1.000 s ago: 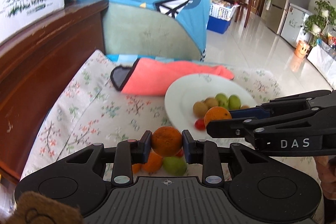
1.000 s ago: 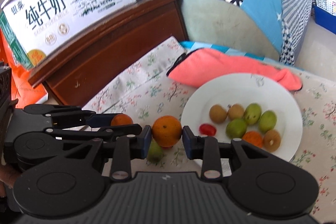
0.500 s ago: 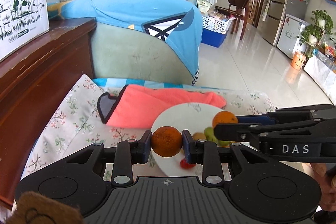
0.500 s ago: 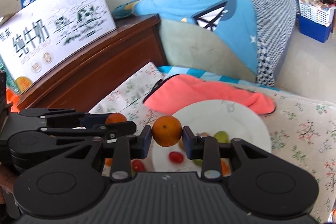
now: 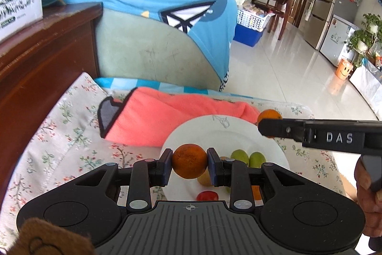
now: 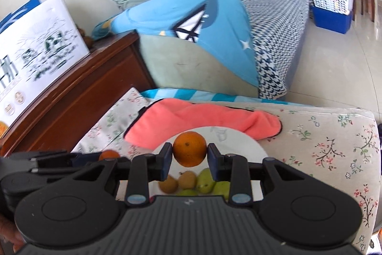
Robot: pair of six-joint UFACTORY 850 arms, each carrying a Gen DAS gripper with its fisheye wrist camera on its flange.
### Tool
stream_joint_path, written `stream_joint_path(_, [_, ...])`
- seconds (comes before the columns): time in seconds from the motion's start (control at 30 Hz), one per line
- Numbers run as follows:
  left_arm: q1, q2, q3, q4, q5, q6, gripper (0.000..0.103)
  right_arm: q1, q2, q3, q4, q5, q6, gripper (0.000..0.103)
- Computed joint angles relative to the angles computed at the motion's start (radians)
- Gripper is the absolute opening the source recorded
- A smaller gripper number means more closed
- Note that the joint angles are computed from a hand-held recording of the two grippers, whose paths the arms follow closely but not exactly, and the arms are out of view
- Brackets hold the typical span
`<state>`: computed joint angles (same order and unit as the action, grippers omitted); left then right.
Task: Organize fruits
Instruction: 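Carry both mandarins onto the white plate and open both tools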
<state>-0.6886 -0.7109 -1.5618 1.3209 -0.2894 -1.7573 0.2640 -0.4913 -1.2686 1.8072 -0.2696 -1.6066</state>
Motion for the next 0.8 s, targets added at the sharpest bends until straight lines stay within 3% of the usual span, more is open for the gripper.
stream_joint_path(0.37, [0.011,-0.102,-0.113,-0.319,-0.034,0.264,0.028,-0.011,-0.085,-0.07,-0.219,0.035,0.275,0.032])
stream_joint_path(0.63, [0.012,-0.121,-0.136,-0.34,-0.043,0.255,0.03,-0.014,-0.129,-0.107,-0.374,0.04,0.464,0.033])
stream_joint_path(0.8, [0.014,-0.113,-0.132,-0.358,-0.032,0.255,0.035,-0.017,-0.131,-0.112,-0.367,0.033,0.484,0.035])
